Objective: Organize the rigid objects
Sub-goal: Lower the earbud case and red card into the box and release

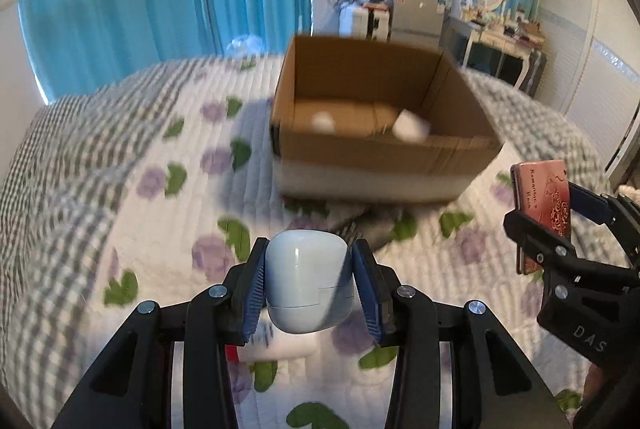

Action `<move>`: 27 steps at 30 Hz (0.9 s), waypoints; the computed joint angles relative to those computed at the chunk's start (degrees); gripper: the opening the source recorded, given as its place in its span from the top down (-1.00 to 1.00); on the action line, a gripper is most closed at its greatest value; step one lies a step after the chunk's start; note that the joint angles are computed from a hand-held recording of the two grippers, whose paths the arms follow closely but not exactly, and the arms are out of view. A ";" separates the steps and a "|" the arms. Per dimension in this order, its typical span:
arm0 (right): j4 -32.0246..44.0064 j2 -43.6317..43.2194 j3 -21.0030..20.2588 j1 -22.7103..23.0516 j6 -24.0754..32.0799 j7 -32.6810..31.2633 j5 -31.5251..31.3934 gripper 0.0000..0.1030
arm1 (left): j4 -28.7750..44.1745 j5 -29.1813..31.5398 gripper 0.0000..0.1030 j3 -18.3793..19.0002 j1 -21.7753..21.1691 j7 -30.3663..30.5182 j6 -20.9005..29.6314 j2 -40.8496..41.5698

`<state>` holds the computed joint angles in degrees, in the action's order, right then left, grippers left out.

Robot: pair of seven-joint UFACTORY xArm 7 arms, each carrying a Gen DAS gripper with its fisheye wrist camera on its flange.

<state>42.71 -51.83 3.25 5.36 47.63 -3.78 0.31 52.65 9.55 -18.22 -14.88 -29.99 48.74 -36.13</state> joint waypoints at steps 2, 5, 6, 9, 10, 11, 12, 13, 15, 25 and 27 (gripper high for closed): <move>3.83 1.81 -0.77 0.48 0.13 -0.99 0.19 -0.40 | 2.74 -0.02 0.18 0.49 -0.07 1.18 -0.71 1.67; 9.79 6.15 -1.47 1.38 0.60 -2.62 0.92 -0.40 | 7.79 1.99 0.18 0.06 0.98 2.80 -2.13 5.52; 11.28 7.27 -1.80 1.54 0.79 -3.33 1.09 -0.40 | 9.67 2.49 0.18 0.09 1.22 3.39 -2.69 7.28; 15.91 11.73 -2.33 1.58 -0.41 -5.11 1.48 -0.40 | 14.93 5.38 0.18 -0.58 2.48 3.43 -4.06 12.84; 17.16 13.16 -2.49 1.50 -0.91 -5.51 1.68 -0.40 | 16.45 6.48 0.18 -0.64 2.64 3.45 -4.87 14.76; 18.72 15.19 -2.74 1.44 -1.60 -5.97 1.92 -0.40 | 18.08 7.17 0.18 -0.43 2.47 3.91 -5.30 16.85; 19.39 16.19 -2.73 1.24 -2.20 -6.14 2.07 -0.40 | 19.97 8.04 0.18 -0.31 2.40 3.95 -5.34 19.26; 20.51 17.94 -2.91 1.05 -3.18 -6.39 2.25 -0.40 | 21.55 8.85 0.18 -0.10 2.13 3.71 -5.29 21.22; 22.02 20.72 -3.06 0.65 -4.86 -6.74 2.54 -0.40 | 25.03 9.90 0.18 0.90 1.20 3.89 -5.50 25.96; 26.47 33.01 -3.80 0.07 -9.84 -10.52 5.01 -0.40 | 33.20 12.58 0.18 7.05 -5.16 4.57 -5.26 39.66; 26.11 34.14 -4.19 -0.07 -10.77 -11.60 5.90 -0.40 | 32.25 13.76 0.18 7.99 -5.96 3.17 -5.96 39.83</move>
